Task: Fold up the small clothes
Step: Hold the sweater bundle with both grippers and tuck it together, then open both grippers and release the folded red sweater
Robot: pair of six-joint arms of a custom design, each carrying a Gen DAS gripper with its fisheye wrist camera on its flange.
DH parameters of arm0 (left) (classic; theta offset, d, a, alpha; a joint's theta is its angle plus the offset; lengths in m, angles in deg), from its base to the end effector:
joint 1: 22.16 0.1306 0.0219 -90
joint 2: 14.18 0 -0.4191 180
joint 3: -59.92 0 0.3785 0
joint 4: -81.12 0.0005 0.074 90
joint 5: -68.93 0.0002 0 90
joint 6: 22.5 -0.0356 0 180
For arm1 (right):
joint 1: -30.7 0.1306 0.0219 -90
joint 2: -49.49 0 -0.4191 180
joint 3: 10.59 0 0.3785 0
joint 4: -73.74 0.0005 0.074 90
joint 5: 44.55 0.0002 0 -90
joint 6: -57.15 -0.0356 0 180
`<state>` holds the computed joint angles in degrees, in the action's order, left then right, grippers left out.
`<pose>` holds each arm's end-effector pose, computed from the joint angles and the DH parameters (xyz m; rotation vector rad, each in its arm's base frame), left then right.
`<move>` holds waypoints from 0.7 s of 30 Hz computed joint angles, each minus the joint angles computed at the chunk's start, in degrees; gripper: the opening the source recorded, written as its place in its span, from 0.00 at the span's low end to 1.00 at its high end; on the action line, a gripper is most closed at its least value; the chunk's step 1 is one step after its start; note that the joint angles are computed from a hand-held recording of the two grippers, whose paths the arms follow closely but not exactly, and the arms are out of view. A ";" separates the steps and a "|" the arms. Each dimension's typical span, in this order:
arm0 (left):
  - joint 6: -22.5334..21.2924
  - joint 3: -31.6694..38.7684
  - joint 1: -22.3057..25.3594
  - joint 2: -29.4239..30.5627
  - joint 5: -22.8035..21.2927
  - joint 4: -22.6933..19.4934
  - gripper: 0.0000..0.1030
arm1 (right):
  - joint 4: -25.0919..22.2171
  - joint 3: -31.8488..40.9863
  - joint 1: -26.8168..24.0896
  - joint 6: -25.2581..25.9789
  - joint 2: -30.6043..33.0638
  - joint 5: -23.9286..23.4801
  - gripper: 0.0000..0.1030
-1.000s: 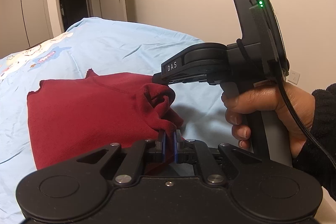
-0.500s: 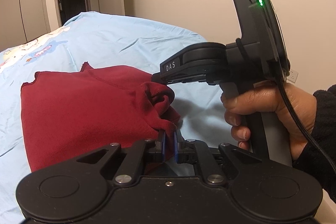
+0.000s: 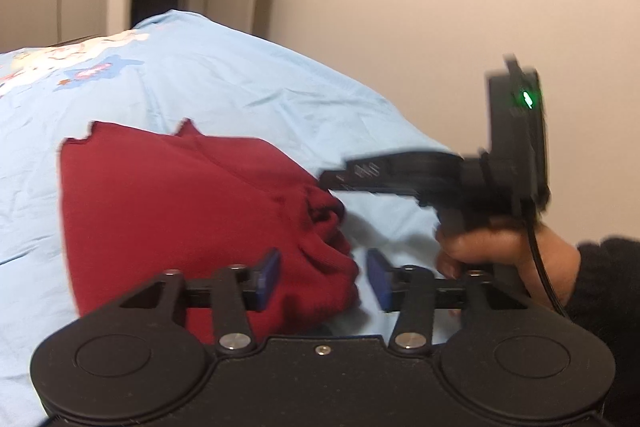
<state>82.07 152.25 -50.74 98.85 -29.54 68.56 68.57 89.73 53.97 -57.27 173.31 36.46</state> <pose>0.5565 -0.2978 0.3224 0.1773 2.1500 -0.2796 0.6392 0.2804 0.2753 -0.0780 2.1329 0.6643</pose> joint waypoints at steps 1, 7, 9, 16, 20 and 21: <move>0.63 -0.32 0.18 -0.34 -0.50 0.45 0.61 | -0.33 -0.01 0.02 0.00 -0.09 0.43 0.10; 5.19 -0.79 0.83 -1.54 -10.31 0.11 0.91 | -1.59 -0.52 0.23 0.41 -1.01 3.46 0.25; 6.78 -0.80 1.20 -1.73 -14.18 -0.52 0.97 | -1.89 -0.82 0.54 0.89 -1.49 5.02 0.47; 12.86 1.20 3.97 -1.89 -20.08 -8.70 0.99 | -1.35 -1.62 2.50 5.13 -2.70 7.84 0.78; 13.66 2.42 5.17 -1.49 -21.53 -13.23 0.99 | -1.48 -1.23 4.01 7.52 -2.35 7.99 0.89; 13.86 2.57 5.53 -1.43 -21.36 -14.09 0.99 | -1.90 -0.93 4.34 8.02 -2.12 8.03 0.91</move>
